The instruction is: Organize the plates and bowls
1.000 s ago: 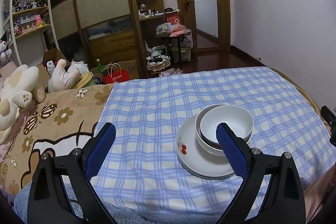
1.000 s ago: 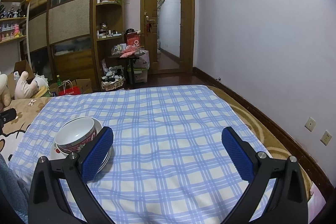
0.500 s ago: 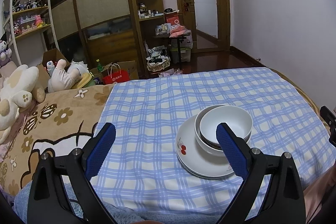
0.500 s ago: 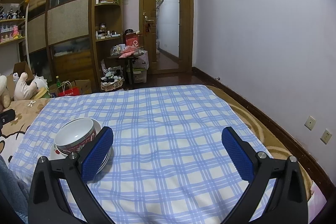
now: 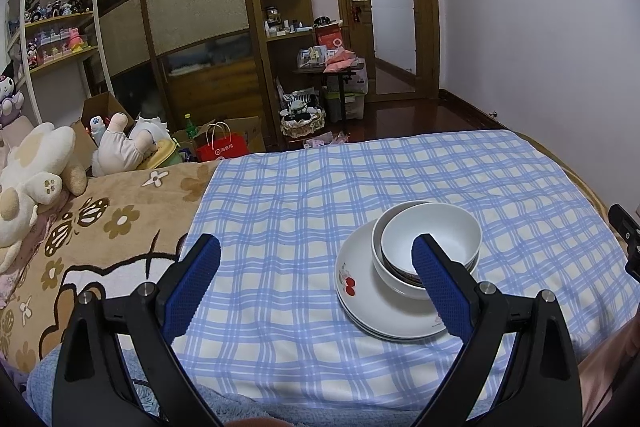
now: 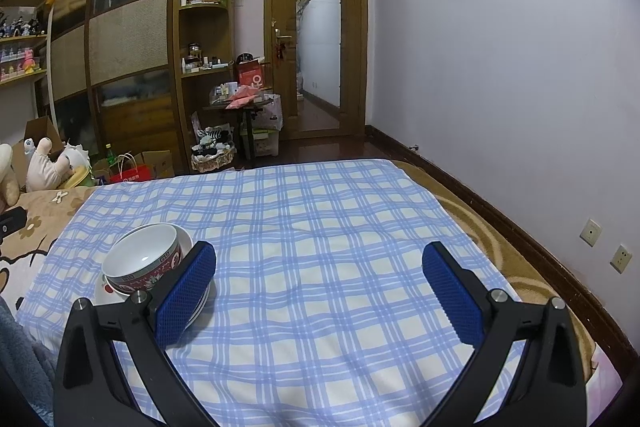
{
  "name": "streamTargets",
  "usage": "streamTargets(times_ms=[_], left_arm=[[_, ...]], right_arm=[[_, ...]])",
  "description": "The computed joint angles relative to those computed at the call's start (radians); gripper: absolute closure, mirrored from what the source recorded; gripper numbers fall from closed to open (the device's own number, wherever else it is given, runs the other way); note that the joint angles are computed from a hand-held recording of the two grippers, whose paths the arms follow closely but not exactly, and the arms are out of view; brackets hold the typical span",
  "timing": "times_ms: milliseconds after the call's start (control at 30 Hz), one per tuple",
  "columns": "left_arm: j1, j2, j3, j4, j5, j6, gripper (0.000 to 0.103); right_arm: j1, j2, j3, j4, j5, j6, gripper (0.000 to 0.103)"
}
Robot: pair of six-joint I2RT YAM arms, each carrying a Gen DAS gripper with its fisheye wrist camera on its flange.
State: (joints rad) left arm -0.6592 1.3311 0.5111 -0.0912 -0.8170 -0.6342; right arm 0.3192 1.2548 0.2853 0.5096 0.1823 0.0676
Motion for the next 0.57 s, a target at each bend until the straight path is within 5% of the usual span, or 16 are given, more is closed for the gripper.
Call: streamTargets(times_ms=[567], left_arm=[[0.005,0.004,0.015,-0.017,-0.004,-0.003,0.008]], right_arm=[[-0.006,0.000,0.001,-0.003,-0.006,0.000,0.000]])
